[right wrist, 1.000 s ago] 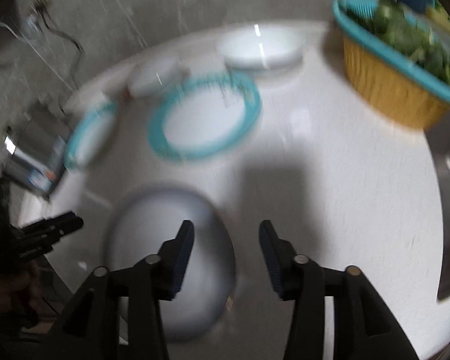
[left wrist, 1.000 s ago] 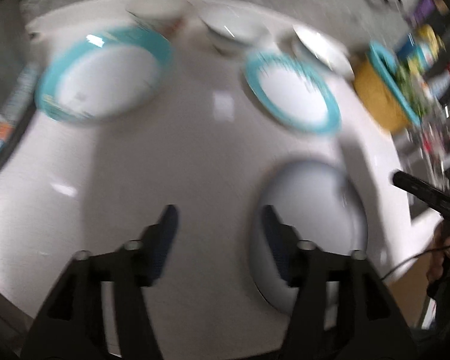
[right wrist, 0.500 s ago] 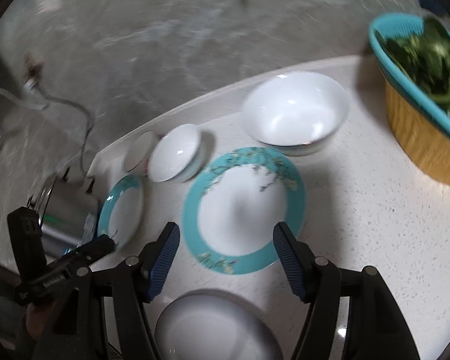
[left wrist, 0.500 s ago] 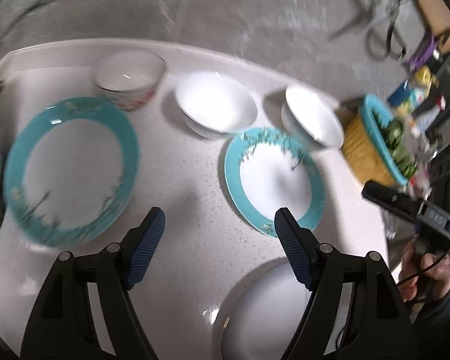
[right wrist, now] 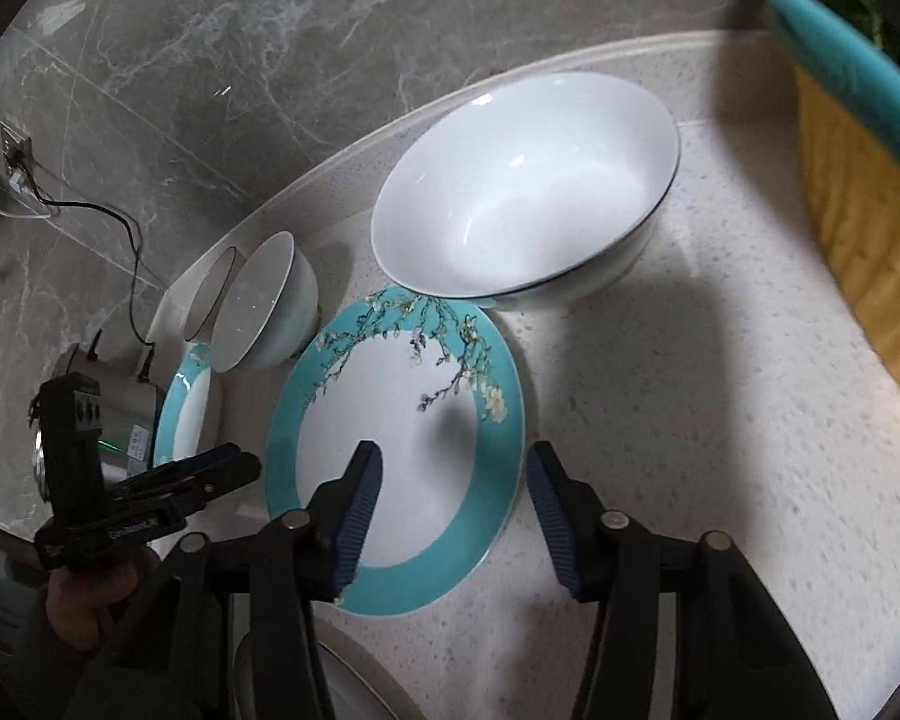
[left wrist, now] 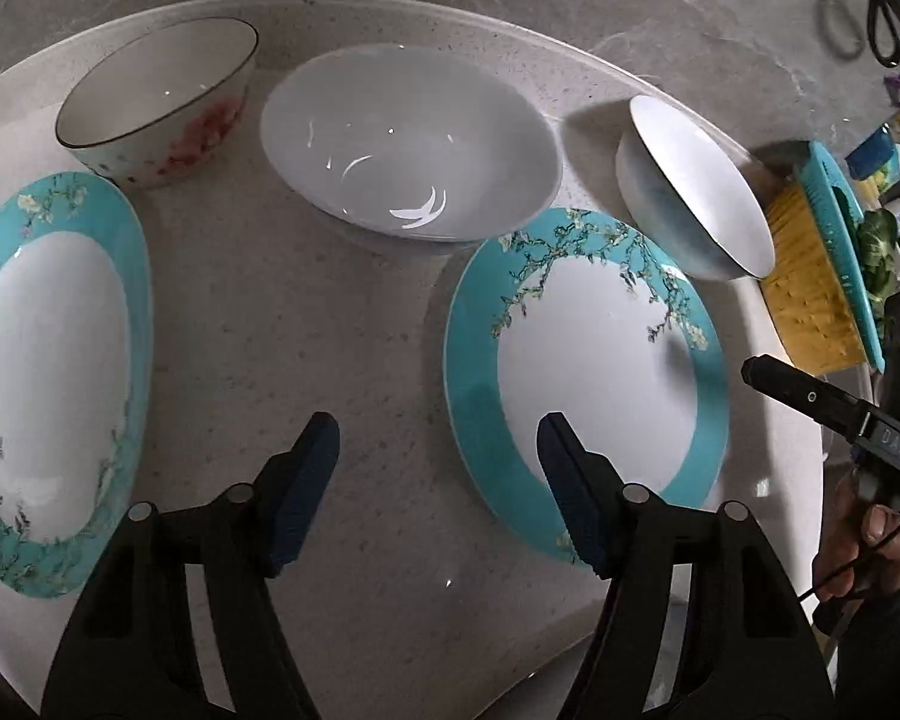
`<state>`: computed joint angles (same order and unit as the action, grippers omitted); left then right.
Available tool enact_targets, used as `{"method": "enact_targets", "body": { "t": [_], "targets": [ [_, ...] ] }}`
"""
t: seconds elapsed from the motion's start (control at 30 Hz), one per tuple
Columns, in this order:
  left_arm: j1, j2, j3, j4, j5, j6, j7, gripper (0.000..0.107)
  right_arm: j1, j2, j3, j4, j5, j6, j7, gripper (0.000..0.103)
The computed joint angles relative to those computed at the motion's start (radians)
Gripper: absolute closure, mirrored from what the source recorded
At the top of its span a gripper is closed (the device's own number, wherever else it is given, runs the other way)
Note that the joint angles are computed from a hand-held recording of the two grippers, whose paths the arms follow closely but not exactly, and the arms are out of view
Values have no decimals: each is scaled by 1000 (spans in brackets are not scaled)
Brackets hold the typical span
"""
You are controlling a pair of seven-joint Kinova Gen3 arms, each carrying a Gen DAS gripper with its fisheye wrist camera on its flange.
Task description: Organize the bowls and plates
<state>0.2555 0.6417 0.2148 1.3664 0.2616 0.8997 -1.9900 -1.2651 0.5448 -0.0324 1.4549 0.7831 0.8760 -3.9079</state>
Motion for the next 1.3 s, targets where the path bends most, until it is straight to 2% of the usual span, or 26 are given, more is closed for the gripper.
{"method": "enact_targets", "body": {
  "t": [0.13, 0.2, 0.47, 0.6, 0.67, 0.73, 0.8, 0.87, 1.07, 1.3],
  "targets": [
    [30, 23, -8, -23, -17, 10, 27, 42, 22, -11, -2, 42, 3, -56, -4, 53],
    [40, 42, -11, -43, -24, 22, 41, 48, 32, -13, -1, 60, -3, -83, -8, 56],
    [50, 59, -2, -69, -39, 30, 27, 56, 46, -3, 15, 71, -18, -152, 7, 61],
    [58, 77, 6, -99, -37, 53, 16, 72, 38, -2, 36, 75, -16, -166, -12, 62],
    [67, 76, 3, -98, -42, 49, 11, 77, 45, 3, 31, 63, -30, -153, 11, 66],
    [73, 74, -1, -97, -44, 47, 15, 77, 54, 3, 23, 55, -49, -143, 37, 70],
    [82, 73, -9, -99, -51, 45, 27, 82, 60, 1, 17, 53, -72, -132, 58, 76],
    [81, 71, -13, -101, -58, 46, 29, 86, 73, 4, 4, 34, -109, -103, 95, 88],
    [92, 69, -18, -105, -76, 45, 37, 87, 89, 30, -12, -50, -196, -5, 199, 88],
    [82, 77, -14, -123, -64, 74, 56, 90, 70, 30, 6, -57, -217, 1, 167, 88]
  ]
}}
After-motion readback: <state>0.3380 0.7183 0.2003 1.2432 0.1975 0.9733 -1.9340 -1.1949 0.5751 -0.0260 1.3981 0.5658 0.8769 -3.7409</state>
